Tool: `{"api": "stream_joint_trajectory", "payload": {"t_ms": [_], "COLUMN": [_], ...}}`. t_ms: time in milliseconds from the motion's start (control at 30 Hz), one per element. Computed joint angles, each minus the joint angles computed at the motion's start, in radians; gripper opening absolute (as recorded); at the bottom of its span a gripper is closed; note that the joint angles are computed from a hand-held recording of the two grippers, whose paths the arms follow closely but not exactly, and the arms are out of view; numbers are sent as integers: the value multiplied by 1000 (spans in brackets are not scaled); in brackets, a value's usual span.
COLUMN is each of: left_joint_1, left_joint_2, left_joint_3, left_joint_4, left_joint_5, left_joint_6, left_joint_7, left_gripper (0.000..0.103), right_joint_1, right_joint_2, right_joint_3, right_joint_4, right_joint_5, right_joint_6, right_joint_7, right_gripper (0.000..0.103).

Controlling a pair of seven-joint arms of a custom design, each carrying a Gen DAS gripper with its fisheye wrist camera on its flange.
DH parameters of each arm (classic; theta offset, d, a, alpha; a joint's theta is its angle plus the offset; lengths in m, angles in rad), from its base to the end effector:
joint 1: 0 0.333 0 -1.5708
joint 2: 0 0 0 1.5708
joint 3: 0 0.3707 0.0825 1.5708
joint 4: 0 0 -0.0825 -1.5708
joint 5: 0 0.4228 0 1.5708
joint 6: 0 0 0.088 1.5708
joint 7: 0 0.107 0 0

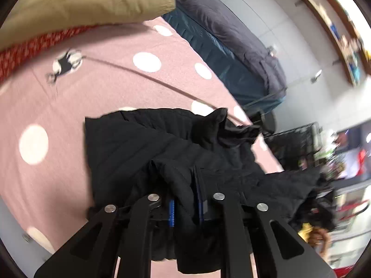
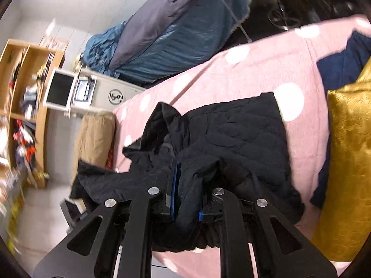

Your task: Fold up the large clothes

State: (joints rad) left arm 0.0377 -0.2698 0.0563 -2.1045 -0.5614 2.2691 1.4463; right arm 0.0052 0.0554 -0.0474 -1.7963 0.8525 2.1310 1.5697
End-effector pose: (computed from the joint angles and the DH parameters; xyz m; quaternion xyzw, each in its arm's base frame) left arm 0.5350 0.0402 0.6253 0.8112 -0.4856 0.3236 0.0383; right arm 0.6511 0.0063 0.5964 -0.5030 0.7676 0.1685 0.3596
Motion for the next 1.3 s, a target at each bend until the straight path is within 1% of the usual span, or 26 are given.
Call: {"api": "stream_joint_trajectory", "payload": {"t_ms": [100,200,233,267,333,367,433,500,600,633,667,700,733,767,800,867,900,933,967,1000,1100,1167,1200,1233,1267,1300], "left_joint_1": [0,8,16,39,64,61,34,6,-25,-35,-42,-49,-52,-51,-47,-51,-53,-53,-54,-55,-51,-49,-47,-47,-48,-48], "left_joint_2": [-22,-72,-87,-110,-138,-140,-138,-138,-136,-131,-127,-119,-111,-104,-93,-78,-69,-59,-48,-40,-14,3,8,13,16,17], "left_joint_3": [25,26,20,-4,-34,-35,-29,-34,-46,-47,-43,-41,-43,-48,-57,-57,-54,-53,-50,-47,-58,-68,-72,-77,-79,-80], "left_joint_4": [-10,-42,-54,-72,-93,-90,-82,-89,-120,-134,-140,-146,-150,-151,-147,-139,-134,-128,-119,-112,-98,-90,-89,-85,-82,-79], "left_joint_5": [-72,-82,-62,5,138,183,243,294,335,330,325,319,322,334,357,367,364,364,357,350,364,383,390,399,401,403], "left_joint_6": [-24,15,40,84,127,112,58,35,38,41,43,46,51,57,64,71,74,71,64,59,54,50,50,48,45,40], "left_joint_7": [3,-11,-35,-92,-160,-164,-147,-120,-108,-116,-117,-118,-120,-125,-135,-130,-125,-125,-118,-110,-94,-81,-78,-75,-65,-58], "left_gripper": [21,33,47,62,68,69,70,71,73,73,73,73,73,73,74,75,75,75,75,75,75,73,71,65,55,49], "right_joint_1": [-6,-11,-13,-14,-21,-23,-27,-45,-69,-74,-78,-81,-83,-84,-86,-104,-105,-101,-92,-74,-20,7,18,29,34,36], "right_joint_2": [47,97,107,120,152,166,186,198,186,182,175,168,159,146,139,123,115,105,99,93,75,65,61,63,64,65], "right_joint_3": [1,9,12,15,21,23,27,37,49,50,49,47,42,36,32,23,18,11,6,2,6,12,15,19,20,21], "right_joint_4": [33,71,79,88,110,119,134,135,128,129,129,129,129,126,122,106,99,93,96,101,86,57,41,26,17,11], "right_joint_5": [27,26,24,19,17,11,-4,43,123,137,149,154,149,139,143,197,197,162,103,-8,-269,-364,-395,-418,-418,-408], "right_joint_6": [-11,-17,-19,-21,-36,-44,-60,-85,-107,-120,-132,-142,-150,-151,-151,-175,-177,-172,-167,-152,-102,-67,-54,-47,-46,-52], "right_joint_7": [23,47,56,67,82,95,120,128,68,46,27,14,2,-10,-21,-60,-60,-58,-59,-69,-123,-158,-169,-169,-168,-175], "right_gripper": [14,14,14,14,15,16,19,26,42,51,58,61,69,75,76,77,77,77,77,77,77,77,77,77,72,62]}}
